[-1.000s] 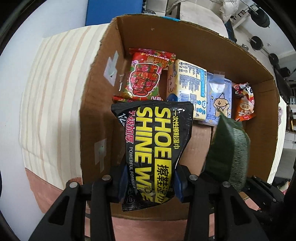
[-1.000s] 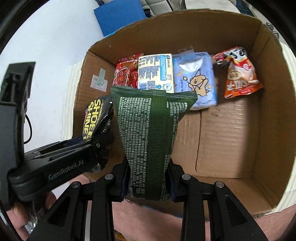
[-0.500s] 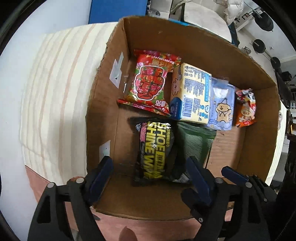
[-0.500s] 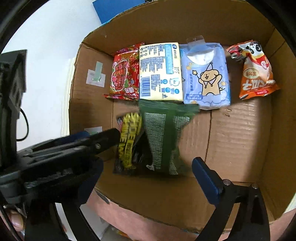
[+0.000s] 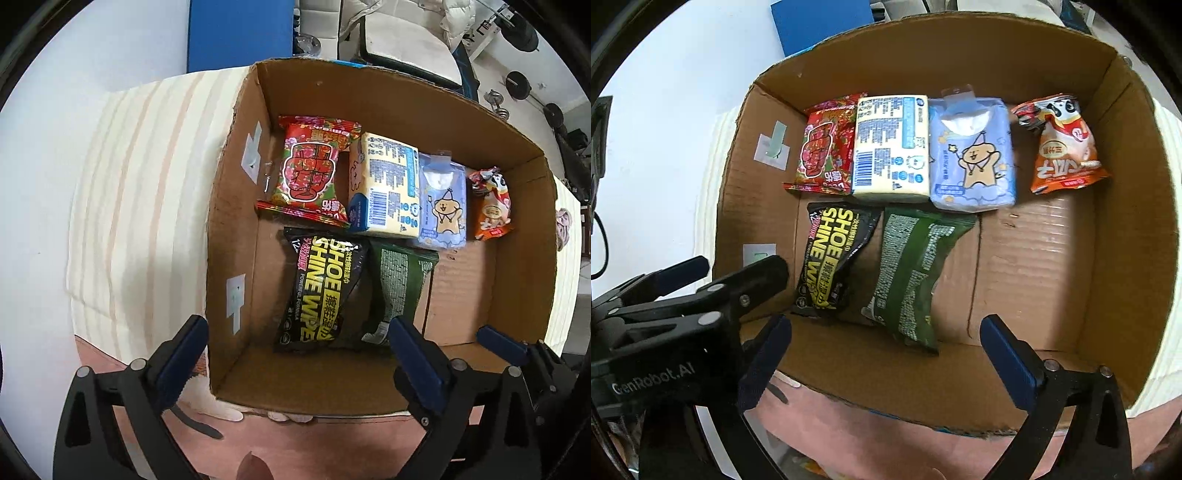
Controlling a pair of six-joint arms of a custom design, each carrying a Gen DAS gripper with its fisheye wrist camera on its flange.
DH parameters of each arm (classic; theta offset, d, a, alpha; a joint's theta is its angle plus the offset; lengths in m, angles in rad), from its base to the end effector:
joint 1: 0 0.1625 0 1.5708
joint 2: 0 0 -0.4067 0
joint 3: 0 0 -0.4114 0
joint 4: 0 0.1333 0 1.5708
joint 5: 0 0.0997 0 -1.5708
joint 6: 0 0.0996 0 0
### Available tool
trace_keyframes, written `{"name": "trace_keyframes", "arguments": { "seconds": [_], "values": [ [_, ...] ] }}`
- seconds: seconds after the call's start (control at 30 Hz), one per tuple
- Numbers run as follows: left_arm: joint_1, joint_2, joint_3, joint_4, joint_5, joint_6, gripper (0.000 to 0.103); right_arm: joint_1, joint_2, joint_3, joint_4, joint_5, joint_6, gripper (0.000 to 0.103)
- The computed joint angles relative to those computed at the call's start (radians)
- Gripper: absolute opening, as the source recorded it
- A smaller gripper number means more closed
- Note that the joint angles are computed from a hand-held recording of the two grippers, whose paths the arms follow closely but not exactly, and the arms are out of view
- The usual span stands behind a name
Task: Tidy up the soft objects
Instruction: 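Withdraw both open tools from the box toward the remaining items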
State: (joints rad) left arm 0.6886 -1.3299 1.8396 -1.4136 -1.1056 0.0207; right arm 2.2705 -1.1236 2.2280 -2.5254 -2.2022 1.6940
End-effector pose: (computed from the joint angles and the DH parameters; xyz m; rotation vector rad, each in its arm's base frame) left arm -0.2571 -0.4421 0.2251 1.2262 2.0770 0.5188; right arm 0.3452 -0.2943 0.0674 -1.2202 -2.3865 0.7413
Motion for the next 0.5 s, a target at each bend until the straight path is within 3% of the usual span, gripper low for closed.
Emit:
{"name": "trace_keyframes", "arguments": {
  "seconds": [0.27, 0.37, 0.5],
  "values": [
    [-0.044, -0.08, 0.047, -0.031, 0.024, 0.008, 0.1, 0.053, -0.018, -0.056, 0.181, -0.027, 0.083, 0.103],
    [-0.077, -0.135, 0.08, -0.053, 0.041, 0.011, 0.1, 0.088, -0.025, -0.097, 0.335, -0.046, 0.166, 0.103],
    [-0.124, -0.205, 0.11, -0.052, 0.041, -0.005, 0.1, 0.135, -0.04, -0.121, 0.438, -0.062, 0.237, 0.103]
  ]
}}
